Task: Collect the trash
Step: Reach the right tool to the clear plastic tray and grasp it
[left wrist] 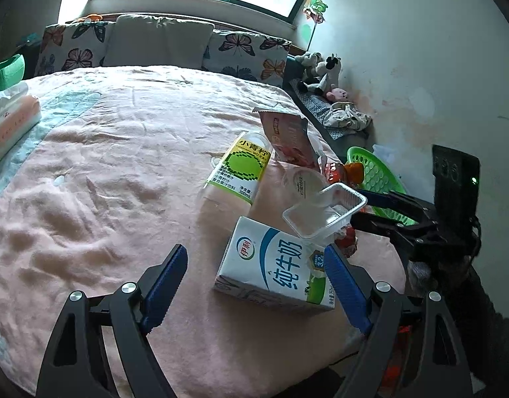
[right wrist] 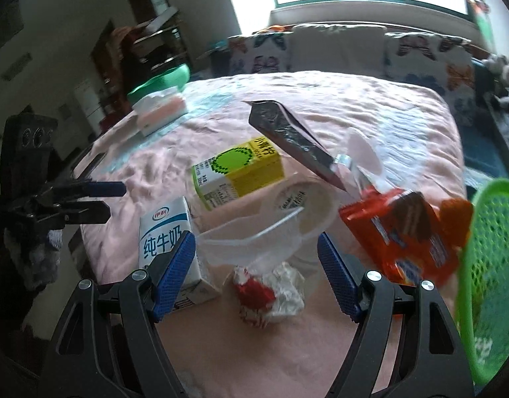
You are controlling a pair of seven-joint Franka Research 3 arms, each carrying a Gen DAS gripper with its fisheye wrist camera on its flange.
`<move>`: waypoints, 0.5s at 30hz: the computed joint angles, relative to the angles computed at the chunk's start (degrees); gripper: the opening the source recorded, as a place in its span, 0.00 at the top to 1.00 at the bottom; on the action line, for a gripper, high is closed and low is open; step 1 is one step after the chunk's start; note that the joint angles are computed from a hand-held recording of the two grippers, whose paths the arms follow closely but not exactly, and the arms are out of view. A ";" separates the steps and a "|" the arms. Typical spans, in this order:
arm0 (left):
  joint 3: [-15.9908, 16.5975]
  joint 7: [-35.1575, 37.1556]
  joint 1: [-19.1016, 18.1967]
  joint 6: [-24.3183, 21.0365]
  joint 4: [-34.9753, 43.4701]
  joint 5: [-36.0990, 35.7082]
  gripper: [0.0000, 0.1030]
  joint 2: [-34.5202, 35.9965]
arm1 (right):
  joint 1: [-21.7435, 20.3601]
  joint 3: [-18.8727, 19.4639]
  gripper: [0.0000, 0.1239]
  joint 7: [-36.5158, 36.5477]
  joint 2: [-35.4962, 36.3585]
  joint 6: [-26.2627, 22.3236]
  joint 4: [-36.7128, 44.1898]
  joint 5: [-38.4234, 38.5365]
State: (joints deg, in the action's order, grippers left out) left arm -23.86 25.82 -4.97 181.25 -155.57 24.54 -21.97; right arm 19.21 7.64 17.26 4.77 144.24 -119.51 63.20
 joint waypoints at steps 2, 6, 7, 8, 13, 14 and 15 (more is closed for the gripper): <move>0.45 0.21 -0.03 0.76 -0.18 0.03 0.21 0.34 | -0.28 -0.10 0.39 -0.91 1.64 -2.02 1.90 -1.48; 1.49 0.86 -0.48 2.44 -0.41 -0.95 0.19 1.52 | -1.07 0.27 0.39 -2.97 3.65 -4.89 4.32 -2.23; 1.38 0.94 -0.22 2.95 -0.48 -1.20 0.18 1.87 | -1.22 0.36 0.39 -3.41 4.16 -5.54 4.96 -2.66; 1.63 1.25 -0.39 3.31 -0.51 -1.45 0.18 2.18 | -1.37 0.46 0.39 -3.81 4.42 -5.99 5.24 -2.89; 3.06 3.39 -2.20 3.18 0.05 -2.66 0.14 4.05 | -2.32 0.77 0.39 -5.88 5.89 -8.68 6.87 -2.87; 2.98 3.72 -2.29 3.34 0.18 -2.74 0.14 4.35 | -2.38 0.87 0.39 -6.09 6.01 -9.04 7.04 -2.96; 2.73 4.02 -2.21 3.63 0.28 -2.75 0.13 4.56 | -2.48 0.95 0.39 -6.45 6.06 -9.38 7.14 -2.95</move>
